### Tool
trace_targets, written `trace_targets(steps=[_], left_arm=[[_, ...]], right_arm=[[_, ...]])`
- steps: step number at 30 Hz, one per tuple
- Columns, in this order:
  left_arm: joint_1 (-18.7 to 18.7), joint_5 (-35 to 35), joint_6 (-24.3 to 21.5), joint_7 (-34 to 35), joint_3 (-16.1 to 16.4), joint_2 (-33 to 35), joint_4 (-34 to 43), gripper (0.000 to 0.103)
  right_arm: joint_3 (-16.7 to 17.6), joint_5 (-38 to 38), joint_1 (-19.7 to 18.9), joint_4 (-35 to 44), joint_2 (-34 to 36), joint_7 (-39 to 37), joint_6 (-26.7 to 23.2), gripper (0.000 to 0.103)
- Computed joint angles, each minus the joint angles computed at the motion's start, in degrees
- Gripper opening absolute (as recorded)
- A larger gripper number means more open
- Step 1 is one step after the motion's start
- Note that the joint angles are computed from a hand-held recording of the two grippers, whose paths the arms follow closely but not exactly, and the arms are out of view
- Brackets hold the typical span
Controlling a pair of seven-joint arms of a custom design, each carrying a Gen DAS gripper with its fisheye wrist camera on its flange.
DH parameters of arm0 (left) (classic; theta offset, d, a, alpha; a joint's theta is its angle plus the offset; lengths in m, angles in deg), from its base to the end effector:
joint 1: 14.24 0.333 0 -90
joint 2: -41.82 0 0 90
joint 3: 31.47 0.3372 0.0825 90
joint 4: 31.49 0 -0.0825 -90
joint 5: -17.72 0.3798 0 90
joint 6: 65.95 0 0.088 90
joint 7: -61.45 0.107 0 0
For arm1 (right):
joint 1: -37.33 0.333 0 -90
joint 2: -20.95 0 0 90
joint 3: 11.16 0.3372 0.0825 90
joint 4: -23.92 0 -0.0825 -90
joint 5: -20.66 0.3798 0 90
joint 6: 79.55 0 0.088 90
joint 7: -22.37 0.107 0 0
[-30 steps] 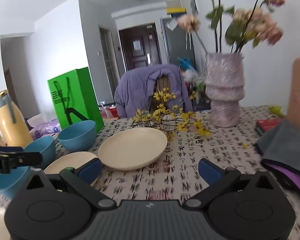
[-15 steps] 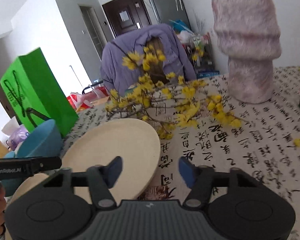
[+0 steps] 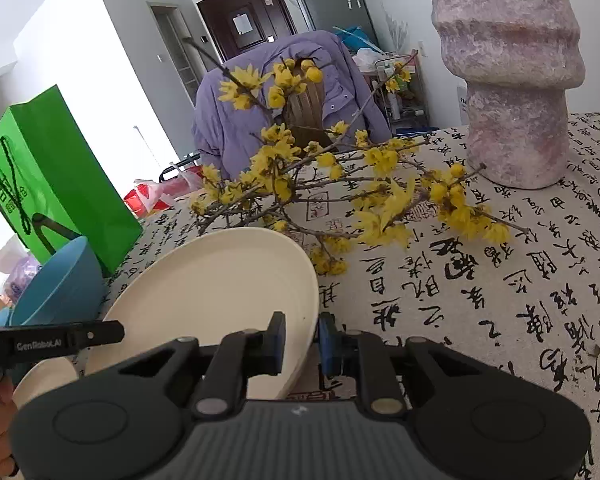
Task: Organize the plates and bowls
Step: 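Close the left gripper on the second plate rim while the right gripper clamps it too, then carry the second plate with both grippers and lower it onto the first plate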
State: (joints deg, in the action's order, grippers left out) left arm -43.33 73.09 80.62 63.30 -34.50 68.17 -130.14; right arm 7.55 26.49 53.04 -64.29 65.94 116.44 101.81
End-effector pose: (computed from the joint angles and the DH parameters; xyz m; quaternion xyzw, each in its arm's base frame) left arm 0.5888 -0.3780 0.3767 -0.7404 0.5697 -0.2452 0.2593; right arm 0.6749 0.3679 0.3260 -0.7072 0.5613 -0.0870 0.4210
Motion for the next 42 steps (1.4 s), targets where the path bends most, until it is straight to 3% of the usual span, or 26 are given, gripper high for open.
trace_targets(steps=[6, 10, 16, 24, 28, 32, 35, 40, 42], left_arm=[[0.35, -0.94, 2.01, -2.29, -0.06, -0.97, -1.06, 0.015], [-0.50, -0.65, 1.38, -2.84, -0.46, -2.07, -1.16, 0.015], [-0.94, 0.56, 1.53, -6.38, -1.87, -6.33, -4.36, 0.013], [-2.35, 5.40, -2.86, -15.19, -6.66, -14.51, -10.85, 0.012], [-3.36, 7.55, -7.11, -20.91, -10.69, -18.76, -14.67, 0.011], [-4.62, 11.02, -10.54, -30.00, -15.00, -23.52, -20.40, 0.010], [-5.85, 10.45, -13.55, -35.63, -18.56, -26.44, -24.26, 0.010], [-8.26, 8.10, -17.61, -44.13, -23.61, -30.64, -29.99, 0.010], [-9.41, 7.27, -19.78, -46.45, -25.44, -31.59, -31.36, 0.010]], right_arm=[[-1.41, 0.59, 0.74, -1.33, -1.22, 1.29, 1.08, 0.010], [-4.22, 0.81, 2.35, -3.84, -3.79, 3.86, 1.88, 0.010], [-1.98, 0.17, -0.53, -11.37, -9.43, 5.32, 4.66, 0.008], [-0.09, -2.48, -3.19, -27.67, -21.24, 9.62, 11.49, 0.006], [2.26, -6.07, -5.93, -37.77, -28.57, 14.01, 15.98, 0.006], [2.33, -10.19, -6.27, -47.92, -36.29, 19.55, 20.40, 0.006], [0.89, -9.84, -3.58, -55.40, -41.80, 20.91, 23.29, 0.006], [1.38, 1.16, 3.13, -66.87, -49.21, 15.13, 28.69, 0.006], [0.73, 1.50, 5.53, -70.65, -51.25, 16.44, 30.49, 0.006]])
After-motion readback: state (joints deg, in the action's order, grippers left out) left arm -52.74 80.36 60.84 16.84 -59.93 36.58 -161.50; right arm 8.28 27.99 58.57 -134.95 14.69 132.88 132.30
